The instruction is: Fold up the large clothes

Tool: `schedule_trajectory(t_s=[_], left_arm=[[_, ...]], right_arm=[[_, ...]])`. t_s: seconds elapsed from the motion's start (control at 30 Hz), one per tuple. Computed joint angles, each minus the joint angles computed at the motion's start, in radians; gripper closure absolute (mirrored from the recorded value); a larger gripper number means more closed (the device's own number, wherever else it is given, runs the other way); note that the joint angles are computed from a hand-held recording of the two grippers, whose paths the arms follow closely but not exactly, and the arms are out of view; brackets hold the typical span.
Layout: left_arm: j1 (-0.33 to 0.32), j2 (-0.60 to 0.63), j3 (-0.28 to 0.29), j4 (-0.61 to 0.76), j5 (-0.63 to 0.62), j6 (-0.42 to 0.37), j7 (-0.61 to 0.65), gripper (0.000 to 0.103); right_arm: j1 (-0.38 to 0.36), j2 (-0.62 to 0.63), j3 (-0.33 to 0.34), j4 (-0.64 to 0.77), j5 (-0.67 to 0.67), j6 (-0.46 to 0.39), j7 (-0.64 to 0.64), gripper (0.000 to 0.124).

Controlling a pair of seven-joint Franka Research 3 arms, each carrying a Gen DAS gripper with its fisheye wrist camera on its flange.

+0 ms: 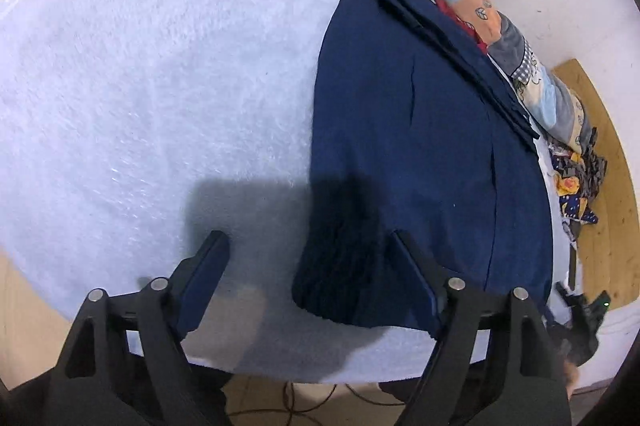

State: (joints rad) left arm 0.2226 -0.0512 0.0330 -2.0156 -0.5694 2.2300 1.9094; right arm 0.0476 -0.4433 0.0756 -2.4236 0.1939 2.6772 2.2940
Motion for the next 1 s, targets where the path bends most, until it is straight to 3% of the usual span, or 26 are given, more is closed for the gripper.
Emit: schedule_trajectory(t_s=[0.07, 0.23, 0.33, 0.37, 0.43, 0.5, 0.57, 0.7, 0.8, 0.9, 0.97, 1.0], left_arm=[[-0.001, -0.001, 0.000, -0.003, -0.010, 0.005, 0.002, 0.021], [-0.005, -0.003, 0.000, 0.000, -0.046, -0.008, 0.043, 0.021], [-0.013, -0.005, -0.006, 0.001, -0.060, -0.014, 0.085, 0.021], [-0.017, -0.010, -0.009, -0.004, -0.059, -0.007, 0.097, 0.022], [-0.025, -0.022, -0.012, -0.013, -0.047, 0.012, 0.115, 0.046], [-0.033, -0.021, -0.019, -0.018, 0.005, 0.045, 0.100, 0.055], [-0.037, -0.016, -0.016, -0.016, 0.012, 0.051, 0.095, 0.055], [-0.046, -0.020, -0.019, -0.027, 0.031, 0.082, 0.089, 0.050], [-0.056, -0.002, -0.023, -0.019, 0.010, 0.079, 0.106, 0.018], [-0.073, -0.016, -0.047, -0.056, 0.090, 0.160, 0.094, 0.017], [-0.087, -0.033, -0.051, -0.083, 0.117, 0.218, 0.099, 0.028], [-0.093, -0.045, -0.052, -0.100, 0.132, 0.260, 0.097, 0.049]], right_arm=[[0.001, 0.039, 0.004, 0.039, -0.024, -0.055, -0.018, 0.067], [0.012, 0.072, -0.002, 0.059, -0.047, -0.057, -0.013, 0.066], [0.092, 0.088, -0.056, 0.059, 0.065, 0.000, -0.154, 0.070], [0.153, 0.094, -0.098, 0.063, 0.158, 0.034, -0.262, 0.086], [0.187, 0.101, -0.117, 0.073, 0.255, 0.056, -0.367, 0.092], [0.121, 0.107, -0.057, 0.085, 0.162, 0.030, -0.313, 0.092], [0.088, 0.113, -0.033, 0.091, 0.122, 0.008, -0.267, 0.088], [0.075, 0.110, -0.034, 0.078, 0.116, 0.005, -0.234, 0.080], [0.072, 0.107, -0.032, 0.071, 0.110, 0.006, -0.220, 0.078], [0.082, 0.108, -0.039, 0.064, 0.123, 0.015, -0.231, 0.081], [0.090, 0.111, -0.041, 0.067, 0.128, 0.013, -0.247, 0.092], [0.095, 0.113, -0.043, 0.070, 0.129, 0.013, -0.262, 0.095]])
